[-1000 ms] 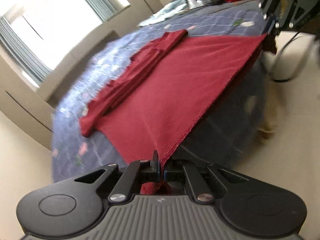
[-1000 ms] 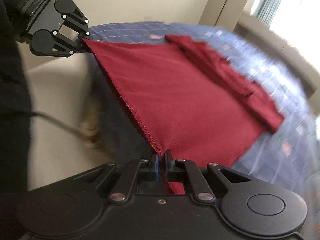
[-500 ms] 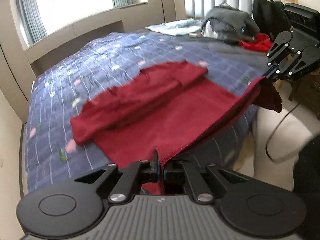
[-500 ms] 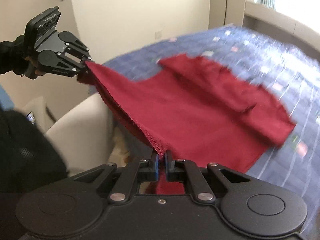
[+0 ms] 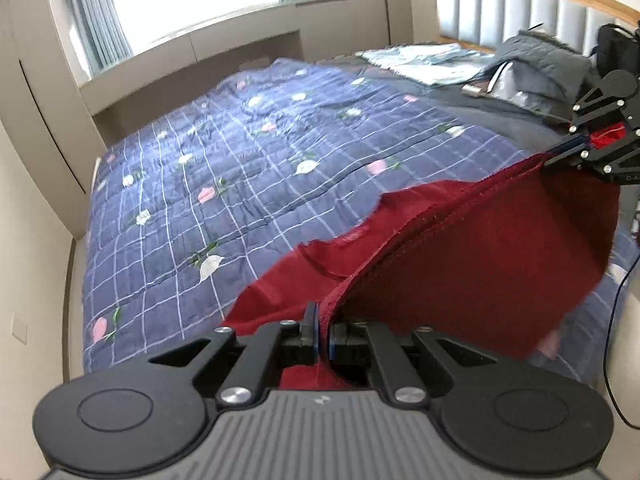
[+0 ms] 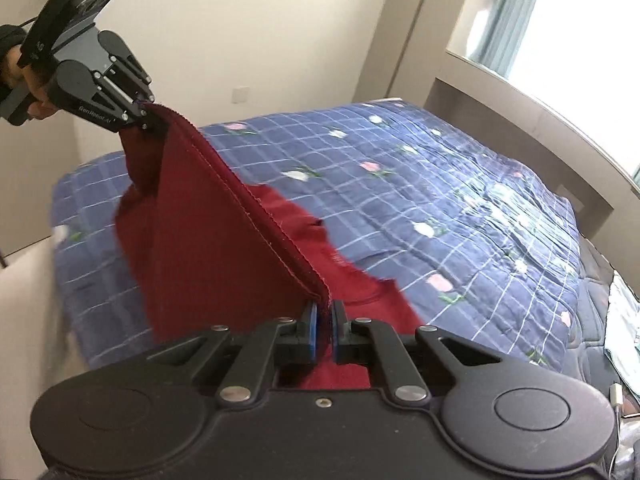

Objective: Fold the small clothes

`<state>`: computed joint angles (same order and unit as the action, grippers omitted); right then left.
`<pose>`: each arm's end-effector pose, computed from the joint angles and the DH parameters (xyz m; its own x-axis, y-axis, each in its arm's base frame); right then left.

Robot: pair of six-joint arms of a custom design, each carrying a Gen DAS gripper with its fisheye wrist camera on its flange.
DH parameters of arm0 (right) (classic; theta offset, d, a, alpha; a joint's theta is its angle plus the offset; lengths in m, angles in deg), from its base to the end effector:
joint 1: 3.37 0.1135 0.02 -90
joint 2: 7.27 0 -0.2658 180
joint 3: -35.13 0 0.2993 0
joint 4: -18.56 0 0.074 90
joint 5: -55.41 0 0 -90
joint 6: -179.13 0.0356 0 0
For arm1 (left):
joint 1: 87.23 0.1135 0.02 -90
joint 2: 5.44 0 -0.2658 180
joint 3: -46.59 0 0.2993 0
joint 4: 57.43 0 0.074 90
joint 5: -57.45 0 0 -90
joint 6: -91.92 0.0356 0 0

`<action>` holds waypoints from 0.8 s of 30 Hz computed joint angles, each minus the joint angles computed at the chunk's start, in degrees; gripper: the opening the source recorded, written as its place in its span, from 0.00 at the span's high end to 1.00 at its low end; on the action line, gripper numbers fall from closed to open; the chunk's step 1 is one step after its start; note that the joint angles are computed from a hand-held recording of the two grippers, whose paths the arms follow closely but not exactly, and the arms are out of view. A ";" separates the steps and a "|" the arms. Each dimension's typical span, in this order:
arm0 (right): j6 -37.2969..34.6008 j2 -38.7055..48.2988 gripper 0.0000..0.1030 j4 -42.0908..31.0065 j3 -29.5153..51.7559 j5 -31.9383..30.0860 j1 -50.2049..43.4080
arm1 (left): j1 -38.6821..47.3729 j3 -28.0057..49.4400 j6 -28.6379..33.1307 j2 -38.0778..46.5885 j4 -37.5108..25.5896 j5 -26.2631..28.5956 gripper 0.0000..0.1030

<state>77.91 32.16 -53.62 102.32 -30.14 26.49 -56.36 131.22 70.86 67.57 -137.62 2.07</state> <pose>0.1382 0.0761 0.3451 -0.5082 -0.5154 -0.6900 -0.5579 0.8074 -0.1922 0.2449 0.1228 0.3318 -0.5149 0.5869 -0.6248 0.6579 0.7378 0.1509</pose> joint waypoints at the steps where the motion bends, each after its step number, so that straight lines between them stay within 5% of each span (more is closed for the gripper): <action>1: -1.48 1.72 0.94 2.30 -0.70 -2.05 -3.16 | -2.26 0.14 -2.76 1.97 2.48 -1.56 0.96; 8: -5.84 18.20 0.94 18.64 -3.76 -9.90 -16.09 | -11.24 3.73 -12.63 17.58 14.31 -8.01 0.96; 13: -6.53 29.50 0.94 27.27 -3.48 -11.98 -20.23 | -13.98 11.18 -15.86 29.61 16.37 -9.67 0.95; 17: -6.25 37.31 0.94 32.02 -2.70 -12.84 -21.86 | -14.51 17.29 -17.32 37.74 14.44 -9.49 0.74; 19: -5.85 40.23 0.94 33.92 -2.74 -13.15 -22.20 | -14.16 22.39 -17.84 42.43 10.36 -9.48 0.43; 20: -5.78 41.13 0.94 34.45 -2.75 -13.32 -22.38 | -14.02 26.52 -17.61 45.61 6.19 -9.77 0.12; 21: -5.66 42.15 0.94 35.18 -2.83 -13.41 -22.51 | -13.68 29.90 -17.34 48.22 3.05 -9.77 0.03; 24: -5.26 43.82 0.94 37.09 -3.32 -13.65 -22.98 | -12.33 34.63 -18.45 51.72 1.33 -8.88 0.02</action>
